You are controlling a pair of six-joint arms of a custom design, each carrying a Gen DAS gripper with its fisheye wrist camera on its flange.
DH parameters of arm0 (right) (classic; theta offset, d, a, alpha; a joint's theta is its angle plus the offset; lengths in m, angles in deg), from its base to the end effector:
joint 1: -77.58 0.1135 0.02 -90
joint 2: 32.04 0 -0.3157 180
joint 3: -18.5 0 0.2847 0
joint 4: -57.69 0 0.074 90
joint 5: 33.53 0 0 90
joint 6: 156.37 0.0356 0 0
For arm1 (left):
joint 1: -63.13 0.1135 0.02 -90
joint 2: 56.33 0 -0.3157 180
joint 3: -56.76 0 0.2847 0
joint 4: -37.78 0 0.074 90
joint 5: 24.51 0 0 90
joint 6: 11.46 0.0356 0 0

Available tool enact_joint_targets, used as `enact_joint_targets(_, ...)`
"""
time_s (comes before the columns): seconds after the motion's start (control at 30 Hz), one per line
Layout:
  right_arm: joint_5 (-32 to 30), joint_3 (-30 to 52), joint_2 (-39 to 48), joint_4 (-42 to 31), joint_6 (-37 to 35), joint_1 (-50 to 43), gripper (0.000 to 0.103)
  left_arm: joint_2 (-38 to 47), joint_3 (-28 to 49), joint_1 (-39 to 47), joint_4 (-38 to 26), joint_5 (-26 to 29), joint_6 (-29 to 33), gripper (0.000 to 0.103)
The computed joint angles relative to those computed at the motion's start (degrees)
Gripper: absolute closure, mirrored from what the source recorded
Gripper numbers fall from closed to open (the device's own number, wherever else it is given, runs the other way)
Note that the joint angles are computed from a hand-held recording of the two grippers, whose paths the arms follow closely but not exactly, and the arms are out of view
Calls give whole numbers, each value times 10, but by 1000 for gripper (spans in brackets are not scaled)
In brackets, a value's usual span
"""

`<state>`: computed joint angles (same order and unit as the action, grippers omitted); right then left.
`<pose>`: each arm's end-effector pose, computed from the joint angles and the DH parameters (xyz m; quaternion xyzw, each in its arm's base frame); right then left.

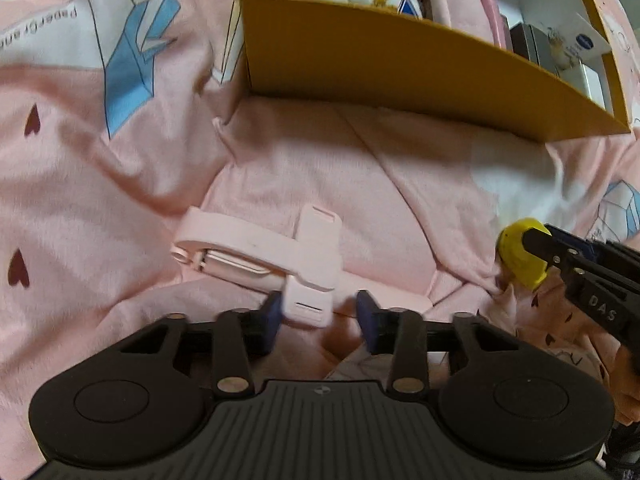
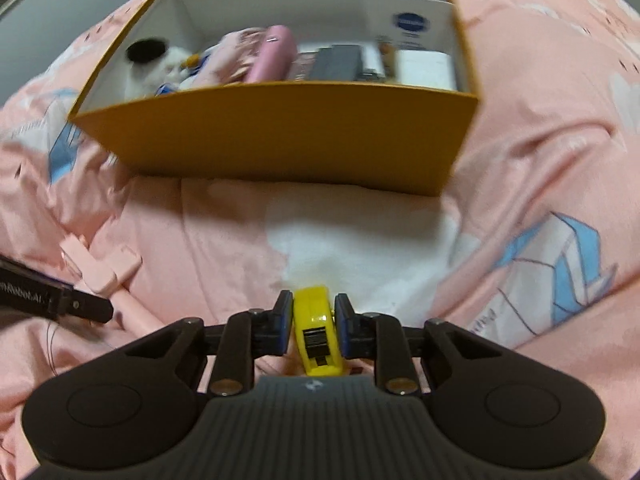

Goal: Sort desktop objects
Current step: 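Grasp the pink selfie stick with the left tool while the right tool holds the tape measure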

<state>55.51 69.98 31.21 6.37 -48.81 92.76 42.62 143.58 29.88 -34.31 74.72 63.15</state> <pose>0.1989 0.0546 0.2396 0.0182 0.9723 0.0734 0.2209 0.2966 -0.2013 0.2569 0.1585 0.9828 -0.0939 0.0127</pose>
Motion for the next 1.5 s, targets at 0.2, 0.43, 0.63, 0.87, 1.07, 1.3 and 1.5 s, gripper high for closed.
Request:
enact_joint_targets(0.2, -14, -13, -7, 15, -4, -43, 81, 22, 36, -8, 12, 2, 16, 67)
enact_joint_targets(0.43, -25, -15, -8, 18, -13, -54, 81, 30, 68, -21, -30, -24, 106, 67)
enact_joint_targets(0.63, -1, -27, -21, 24, -14, -35, 81, 28, 85, 6, -73, 12, 97, 66)
enact_joint_targets(0.87, -13, -33, -31, 24, -16, -48, 81, 21, 41, 36, -52, 43, -24, 66)
enact_joint_targets(1.07, -14, -34, -28, 30, -15, -47, 81, -13, -4, 43, 18, 49, -85, 74)
enact_joint_targets(1.3, -9, -37, -30, 35, -11, -41, 81, -24, -25, 22, 82, 30, -122, 79)
enact_joint_targets(1.5, -13, -40, -28, 41, -9, -46, 81, -39, -52, 15, 120, 18, -178, 80)
